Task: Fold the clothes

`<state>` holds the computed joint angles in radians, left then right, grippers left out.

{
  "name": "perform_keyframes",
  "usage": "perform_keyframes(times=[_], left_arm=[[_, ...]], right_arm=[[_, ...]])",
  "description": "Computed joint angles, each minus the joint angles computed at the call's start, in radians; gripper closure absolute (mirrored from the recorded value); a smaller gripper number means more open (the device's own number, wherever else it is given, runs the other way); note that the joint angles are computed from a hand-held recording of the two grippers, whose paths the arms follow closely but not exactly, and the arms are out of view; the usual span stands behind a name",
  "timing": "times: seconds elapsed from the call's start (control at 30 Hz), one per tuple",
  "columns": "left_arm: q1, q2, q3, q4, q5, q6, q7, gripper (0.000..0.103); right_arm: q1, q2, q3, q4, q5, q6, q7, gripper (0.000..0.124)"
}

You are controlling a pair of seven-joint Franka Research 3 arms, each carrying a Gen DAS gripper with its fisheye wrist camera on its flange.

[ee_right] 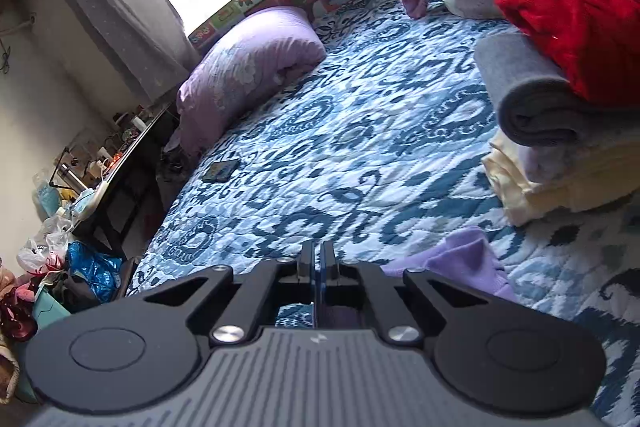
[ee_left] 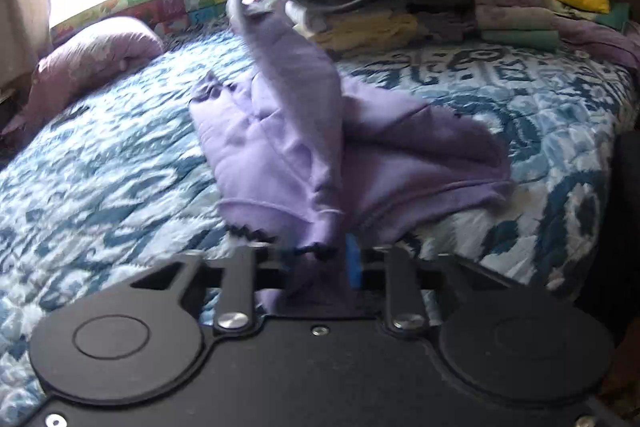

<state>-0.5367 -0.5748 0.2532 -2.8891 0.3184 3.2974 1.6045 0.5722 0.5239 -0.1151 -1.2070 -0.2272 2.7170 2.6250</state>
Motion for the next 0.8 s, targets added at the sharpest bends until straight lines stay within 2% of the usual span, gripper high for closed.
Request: perform_keyframes(times=[0.03, 0.07, 0.1, 0.17, 0.23, 0.27, 0.3, 0.43, 0.57, 0.67, 0.77, 0.8], left_arm=[[-0.052, -0.012, 0.058, 0.003, -0.024, -0.014, -0.003, 0.086], [-0.119, -0.031, 0.141, 0.006, -0.029, -0.03, -0.007, 0.086], [-0.169, -0.05, 0.2, 0.008, -0.053, -0.045, -0.004, 0.086], [-0.193, -0.063, 0.227, 0.007, -0.09, -0.05, 0.007, 0.086], [-0.199, -0.064, 0.225, 0.008, -0.12, -0.049, 0.016, 0.086], [-0.2, -0.065, 0.224, 0.009, -0.131, -0.051, 0.02, 0.086], [-0.202, -0.071, 0.224, 0.005, -0.14, -0.054, 0.027, 0.086], [-0.224, -0.087, 0.244, 0.006, -0.179, -0.067, 0.053, 0.086], [-0.242, -0.084, 0.254, 0.012, -0.213, -0.07, 0.078, 0.086], [-0.249, -0.084, 0.257, 0.013, -0.232, -0.073, 0.091, 0.086], [-0.25, -0.08, 0.254, 0.015, -0.247, -0.078, 0.102, 0.086], [-0.251, -0.078, 0.254, 0.016, -0.251, -0.078, 0.106, 0.086]], right_arm=[[-0.002, 0.002, -0.001, 0.006, -0.004, -0.016, -0.012, 0.12], [-0.007, 0.009, 0.003, 0.023, -0.005, -0.043, -0.033, 0.119], [-0.028, 0.021, 0.028, 0.043, 0.021, -0.066, -0.074, 0.115], [-0.076, 0.047, 0.083, 0.083, 0.102, -0.108, -0.156, 0.112], [-0.083, 0.076, 0.087, 0.14, 0.126, -0.188, -0.202, 0.09], [-0.077, 0.078, 0.078, 0.15, 0.123, -0.219, -0.208, 0.069], [-0.068, 0.074, 0.066, 0.149, 0.114, -0.243, -0.204, 0.062], [-0.064, 0.019, 0.068, 0.065, 0.078, -0.26, -0.298, 0.063], [-0.099, -0.04, 0.108, -0.076, 0.13, -0.232, -0.386, 0.069], [-0.144, -0.068, 0.156, -0.18, 0.232, -0.143, -0.466, 0.077], [-0.158, -0.07, 0.174, -0.218, 0.3, -0.093, -0.522, 0.077], [-0.157, -0.069, 0.174, -0.223, 0.313, -0.085, -0.534, 0.08]])
